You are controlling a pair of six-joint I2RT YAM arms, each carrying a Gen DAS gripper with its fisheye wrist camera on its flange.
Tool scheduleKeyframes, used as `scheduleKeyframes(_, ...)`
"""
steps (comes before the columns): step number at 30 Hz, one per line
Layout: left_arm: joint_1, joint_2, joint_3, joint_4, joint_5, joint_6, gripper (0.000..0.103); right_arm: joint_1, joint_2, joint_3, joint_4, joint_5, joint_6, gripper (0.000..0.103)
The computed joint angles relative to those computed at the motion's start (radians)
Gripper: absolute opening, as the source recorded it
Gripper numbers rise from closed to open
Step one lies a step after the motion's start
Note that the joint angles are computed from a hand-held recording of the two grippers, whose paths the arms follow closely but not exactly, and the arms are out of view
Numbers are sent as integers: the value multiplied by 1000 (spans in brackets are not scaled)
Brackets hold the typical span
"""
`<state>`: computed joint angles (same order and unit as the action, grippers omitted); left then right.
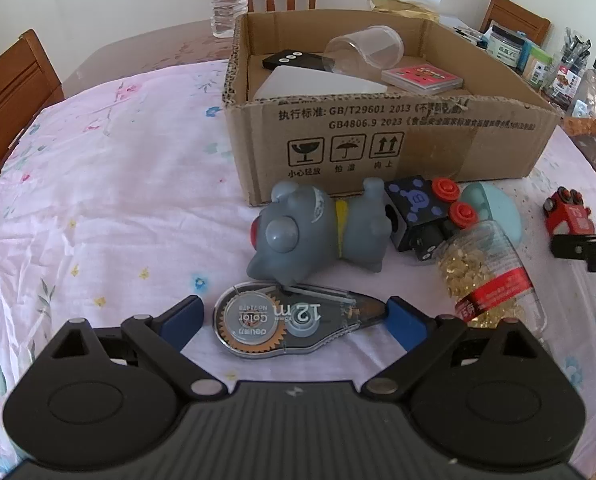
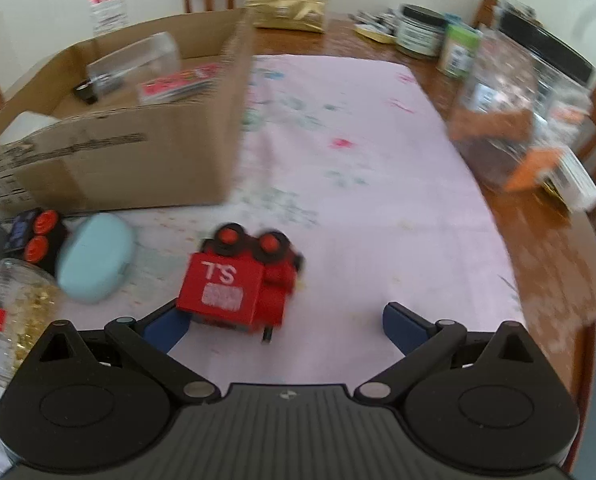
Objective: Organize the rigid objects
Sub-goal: 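Grasp the correction-tape dispenser with the left tool while the right grasps the red S.L train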
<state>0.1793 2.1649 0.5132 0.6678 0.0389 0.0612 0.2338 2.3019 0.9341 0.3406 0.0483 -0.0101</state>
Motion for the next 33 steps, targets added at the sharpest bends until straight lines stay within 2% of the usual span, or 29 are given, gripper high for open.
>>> scheduleKeyframes(9, 6, -1, 3, -9, 9, 16, 97, 42, 23, -25, 94, 11, 17, 103)
scheduleKeyframes(16, 7, -2, 4, -12, 9, 17, 97, 91, 55, -67, 239, 47, 55, 102)
scheduleKeyframes(18, 7, -2, 3, -10, 10, 17, 97, 94, 56, -85, 278, 52, 57, 96)
scheduleKeyframes(23, 6, -3, 3, -12, 9, 17, 97, 96, 45, -106, 314, 56, 56, 74)
scheduleKeyframes(26, 6, -3, 3, -13, 9, 17, 97, 97, 46, -111, 326, 69, 65, 66)
scheduleKeyframes(33, -12, -7, -8, 10, -10, 7, 90, 95, 51, -108, 334, 75, 73, 65)
